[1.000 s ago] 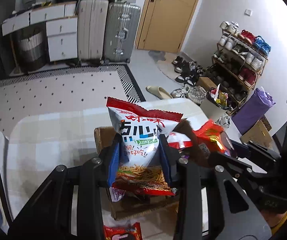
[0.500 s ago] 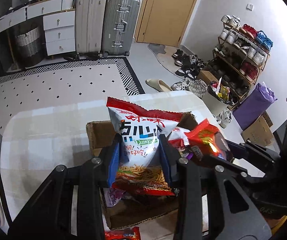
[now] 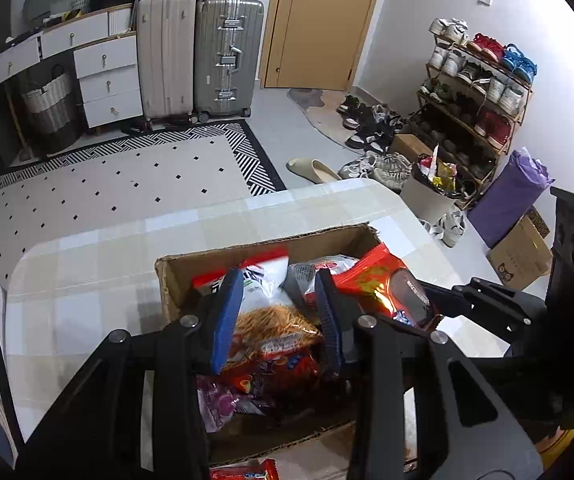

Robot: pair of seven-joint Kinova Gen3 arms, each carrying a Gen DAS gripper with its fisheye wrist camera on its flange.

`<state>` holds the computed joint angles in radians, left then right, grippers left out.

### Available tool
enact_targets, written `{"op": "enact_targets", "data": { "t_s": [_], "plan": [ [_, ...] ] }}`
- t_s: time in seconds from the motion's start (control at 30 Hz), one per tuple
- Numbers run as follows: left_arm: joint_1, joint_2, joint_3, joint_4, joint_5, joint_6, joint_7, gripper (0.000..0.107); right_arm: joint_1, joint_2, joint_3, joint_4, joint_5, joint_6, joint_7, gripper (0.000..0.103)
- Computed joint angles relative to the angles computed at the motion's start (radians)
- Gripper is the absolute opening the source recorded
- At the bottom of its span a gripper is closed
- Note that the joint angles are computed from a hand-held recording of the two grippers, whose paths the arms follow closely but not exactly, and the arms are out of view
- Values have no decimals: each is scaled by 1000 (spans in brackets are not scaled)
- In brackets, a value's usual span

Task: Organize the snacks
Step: 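Open both grippers to drop the packets into the box, then raise both tools up and back away from the box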

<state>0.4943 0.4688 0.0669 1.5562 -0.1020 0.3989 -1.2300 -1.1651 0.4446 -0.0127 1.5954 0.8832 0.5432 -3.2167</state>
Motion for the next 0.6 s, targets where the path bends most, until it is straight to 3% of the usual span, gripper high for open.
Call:
{"op": "enact_targets", "data": {
  "t_s": [0.23,0.4,0.6],
  "plan": [
    [18,-30,-21,38,-26,-14,26,33,8,11,-9,-13,-24,10,32,45],
    [19,-49,-16,64,-30,-23,34,33,34,27,-25,-44,-98,22,123,45],
    [44,-79,-26,81,-62,-12,61,35,-6,15,9,-28,-65,44,72,45]
  ]
}}
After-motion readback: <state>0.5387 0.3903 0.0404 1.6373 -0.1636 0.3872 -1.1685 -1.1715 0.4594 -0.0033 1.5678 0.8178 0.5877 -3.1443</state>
